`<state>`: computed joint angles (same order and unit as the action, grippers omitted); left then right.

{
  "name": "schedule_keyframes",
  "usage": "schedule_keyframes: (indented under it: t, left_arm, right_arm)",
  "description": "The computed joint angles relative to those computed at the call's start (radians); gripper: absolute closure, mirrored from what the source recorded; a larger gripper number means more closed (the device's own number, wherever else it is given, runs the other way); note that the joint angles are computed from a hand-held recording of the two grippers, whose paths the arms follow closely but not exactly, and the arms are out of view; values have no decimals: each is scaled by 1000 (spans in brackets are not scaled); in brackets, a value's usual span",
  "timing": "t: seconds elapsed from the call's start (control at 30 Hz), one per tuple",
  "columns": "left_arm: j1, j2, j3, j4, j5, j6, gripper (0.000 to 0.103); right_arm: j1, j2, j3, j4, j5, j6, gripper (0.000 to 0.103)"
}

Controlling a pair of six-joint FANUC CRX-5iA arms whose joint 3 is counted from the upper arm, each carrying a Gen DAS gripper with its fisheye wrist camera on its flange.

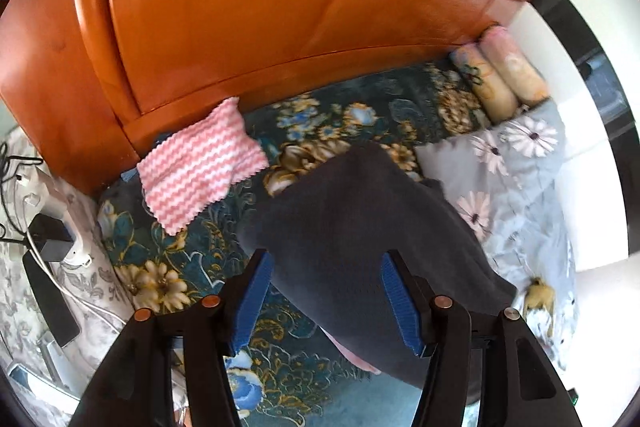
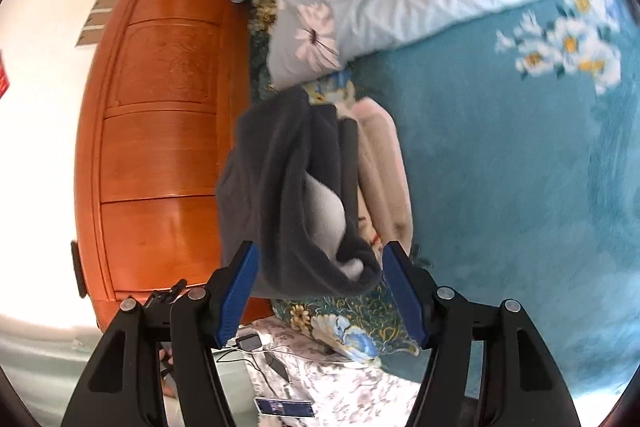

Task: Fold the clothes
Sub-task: 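Lower the jacket onto the pink clothes pile and open both grippers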

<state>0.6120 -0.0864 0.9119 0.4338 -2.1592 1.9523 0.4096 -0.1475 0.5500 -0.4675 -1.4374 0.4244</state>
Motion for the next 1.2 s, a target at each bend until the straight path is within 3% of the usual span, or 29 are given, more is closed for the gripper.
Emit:
schedule_keyframes:
  t: [0.17, 0.37, 0.5, 0.73, 0.83, 1.0, 1.1, 1.2]
  left_arm:
    - [-179, 12, 50, -58, -20, 33, 40]
    - [-416, 40, 17, -125, 20, 28, 40]
    - [-457, 35, -78, -106, 71, -13, 40]
    - [-454, 46, -232, -30, 97, -130, 40]
    - [-423, 58, -261, 50, 93, -180, 40]
    - [-312, 122, -156, 155, 71, -314, 40]
    - [-242, 182, -58, 129, 54, -359, 40]
    - [-174, 222, -34, 95, 64, -348, 40]
  right_arm:
    - [18, 63, 95, -35, -26, 90, 37]
    - [113, 144, 206, -4, -66, 138, 37]
    - [167, 205, 282, 46, -103, 146, 37]
    - [242, 267, 305, 154, -129, 45, 37]
    - [254, 266, 275, 186, -126, -24, 37]
    - [283, 240, 247, 263, -89, -92, 37]
    - [300, 247, 275, 344, -94, -109, 37]
    - [283, 267, 312, 374, -112, -126, 37]
